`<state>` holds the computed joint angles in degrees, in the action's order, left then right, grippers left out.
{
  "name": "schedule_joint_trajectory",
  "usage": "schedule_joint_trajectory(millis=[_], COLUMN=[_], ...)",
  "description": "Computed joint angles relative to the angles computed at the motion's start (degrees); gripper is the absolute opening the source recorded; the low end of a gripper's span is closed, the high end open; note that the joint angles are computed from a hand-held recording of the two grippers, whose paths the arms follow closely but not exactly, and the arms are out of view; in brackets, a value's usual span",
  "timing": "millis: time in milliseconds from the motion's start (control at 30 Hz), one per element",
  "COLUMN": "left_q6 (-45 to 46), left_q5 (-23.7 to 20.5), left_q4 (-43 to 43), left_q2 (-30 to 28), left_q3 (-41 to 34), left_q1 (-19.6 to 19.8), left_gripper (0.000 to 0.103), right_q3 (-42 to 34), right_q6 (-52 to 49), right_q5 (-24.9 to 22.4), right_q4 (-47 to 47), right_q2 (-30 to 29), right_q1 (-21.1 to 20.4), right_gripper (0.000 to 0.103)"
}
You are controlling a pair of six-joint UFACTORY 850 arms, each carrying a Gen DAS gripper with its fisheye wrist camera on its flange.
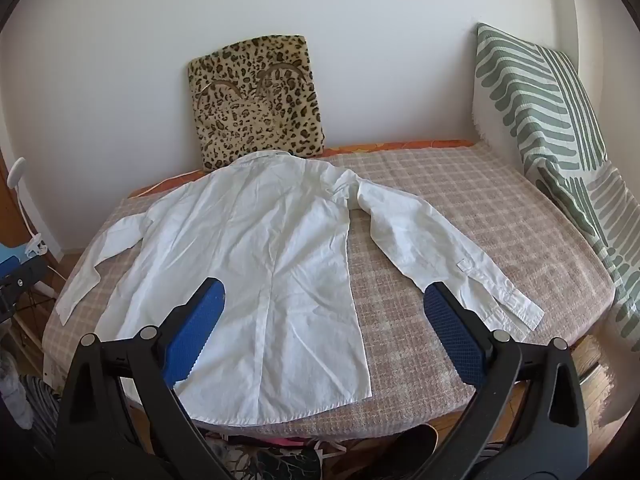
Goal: Fold small clothes
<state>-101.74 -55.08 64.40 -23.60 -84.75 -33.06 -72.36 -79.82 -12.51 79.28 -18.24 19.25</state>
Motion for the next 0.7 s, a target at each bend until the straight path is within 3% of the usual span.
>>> schedule_joint_trajectory(millis=[700], left_q6=[0.1], left_q5=[0.9], left_q4=[-1.2], left_q2=[0.3], left_q3=[0.1], left_q1=[-0.5], left_gripper=[0.103], right_q3=[-0.7], right_q6=[3.7], right_q5=[0.7], right_q4=[-3.7], right_q2=[0.0], right_q1=[0.6], right_gripper=[0.102])
